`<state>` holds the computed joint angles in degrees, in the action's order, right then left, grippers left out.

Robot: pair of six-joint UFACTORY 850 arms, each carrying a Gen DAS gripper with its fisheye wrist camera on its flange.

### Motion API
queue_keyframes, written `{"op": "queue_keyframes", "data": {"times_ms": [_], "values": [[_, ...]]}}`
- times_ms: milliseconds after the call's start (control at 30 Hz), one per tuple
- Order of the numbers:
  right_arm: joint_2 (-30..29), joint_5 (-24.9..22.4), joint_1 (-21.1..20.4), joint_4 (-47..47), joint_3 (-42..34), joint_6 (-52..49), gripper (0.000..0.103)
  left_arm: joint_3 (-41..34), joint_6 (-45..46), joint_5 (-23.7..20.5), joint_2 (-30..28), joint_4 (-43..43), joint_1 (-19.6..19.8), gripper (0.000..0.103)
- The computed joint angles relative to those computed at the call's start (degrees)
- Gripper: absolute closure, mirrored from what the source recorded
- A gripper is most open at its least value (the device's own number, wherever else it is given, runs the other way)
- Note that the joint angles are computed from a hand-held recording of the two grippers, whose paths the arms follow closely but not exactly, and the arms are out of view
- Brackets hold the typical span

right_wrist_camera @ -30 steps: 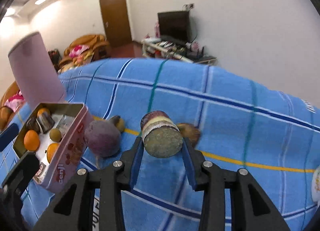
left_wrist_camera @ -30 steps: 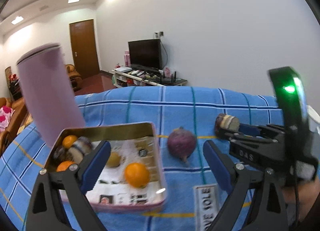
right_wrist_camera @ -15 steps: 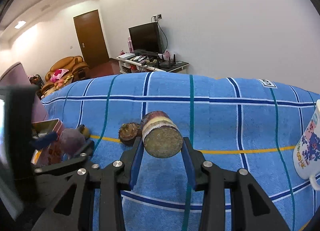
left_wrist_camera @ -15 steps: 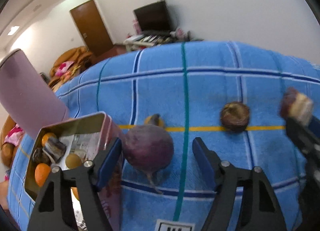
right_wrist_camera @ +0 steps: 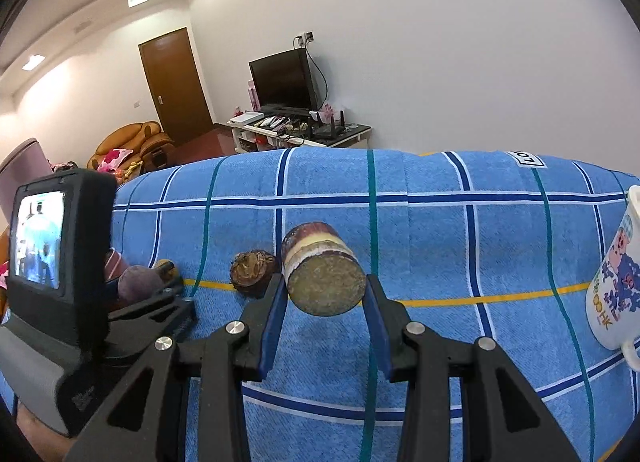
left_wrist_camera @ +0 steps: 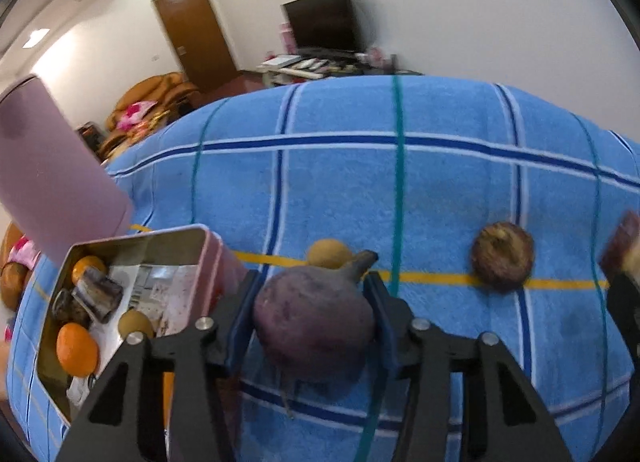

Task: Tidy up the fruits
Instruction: 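Grasp the purple turnip with the left tool while the right tool lifts the root slice, then carry the purple turnip and the root slice over the tin box with both tools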

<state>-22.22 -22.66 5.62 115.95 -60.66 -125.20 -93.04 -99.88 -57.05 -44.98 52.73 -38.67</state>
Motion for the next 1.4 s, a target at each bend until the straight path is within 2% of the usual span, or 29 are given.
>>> {"op": "queue_keyframes", "data": {"times_ms": [267,567,833,1133,1400], "values": [[2.59,-3.09,-0.24,11.33,3.98,-9.69,0.062,8.40,-7.04,10.19,5.76,6.70,-2.55,0.050],[4.42,-3.87,-0.44,20.53,6.44,-16.51,0.062,14.17,-11.57,11.71,9.47,12.13,-5.33,0.050],[7.57,-4.16,-0.33,25.02,10.30,-20.75,0.062,21.01,-20.98,15.15,14.06,20.87,-6.79,0.050],[11.30,-5.00,0.24,31.99,15.06,-26.84,0.062,26.93,-30.96,15.63,18.07,32.29,-9.24,0.050],[15.01,-6.64,0.95,37.65,19.57,-32.62,0.062,29.87,-34.82,16.38,20.50,37.27,-9.84,0.050]]}}
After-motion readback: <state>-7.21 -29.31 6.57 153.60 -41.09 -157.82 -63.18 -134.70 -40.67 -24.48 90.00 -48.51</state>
